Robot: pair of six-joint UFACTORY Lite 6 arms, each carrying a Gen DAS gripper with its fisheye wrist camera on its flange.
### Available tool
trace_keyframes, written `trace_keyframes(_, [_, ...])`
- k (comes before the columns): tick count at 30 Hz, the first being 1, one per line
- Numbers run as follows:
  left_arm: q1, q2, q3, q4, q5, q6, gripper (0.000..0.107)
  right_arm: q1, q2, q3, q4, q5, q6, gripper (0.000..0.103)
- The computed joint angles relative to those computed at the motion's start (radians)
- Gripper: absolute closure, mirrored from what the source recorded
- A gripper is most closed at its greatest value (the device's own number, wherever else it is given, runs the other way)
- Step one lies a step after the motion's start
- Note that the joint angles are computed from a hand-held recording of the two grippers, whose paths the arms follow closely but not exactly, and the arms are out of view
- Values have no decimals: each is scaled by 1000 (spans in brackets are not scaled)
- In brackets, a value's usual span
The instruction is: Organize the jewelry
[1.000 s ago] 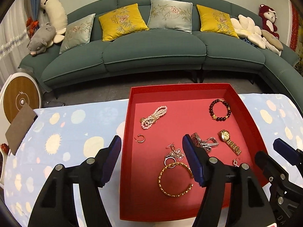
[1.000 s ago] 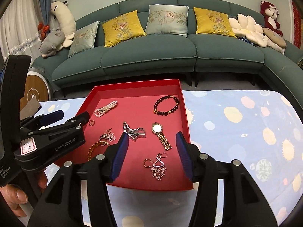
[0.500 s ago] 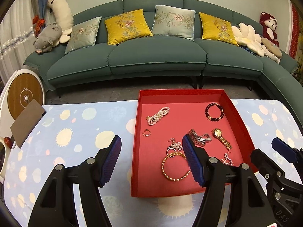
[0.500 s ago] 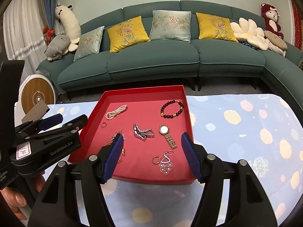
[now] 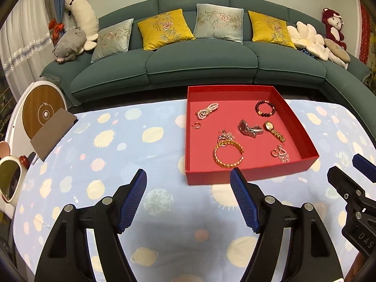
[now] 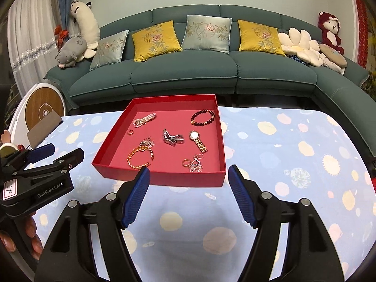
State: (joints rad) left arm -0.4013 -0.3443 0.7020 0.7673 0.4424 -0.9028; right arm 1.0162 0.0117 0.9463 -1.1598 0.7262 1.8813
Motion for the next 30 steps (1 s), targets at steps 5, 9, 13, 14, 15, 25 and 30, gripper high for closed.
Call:
trace_keyframes(5, [-70,-112,-127,13,49,-61,35,122,-21,-56,38,78,77,28])
trace_keyframes(9, [-118,-149,-166,3,50,-87,34,143,6,-60,37,80,71,28])
trace_keyframes(13, [-187,-161,-188,163,93,-243,30,139,14,-81,35,77,88,28])
trace_keyframes(14, [-189,-164,-193,174,93,-253,29,136,12,-89,33,71,96,28])
trace_keyframes(15, [-190,-167,-198,177,92,-260,28,135,19,-91,30,71,101,28])
trace_keyframes(25, [-169,-120,-220,247,51,-336,26,129,82,-54,17,44,92,27])
trace_keyframes(30, [-174,-108,-218,263,60,-368,26,141,93,-36,11,63,97,24])
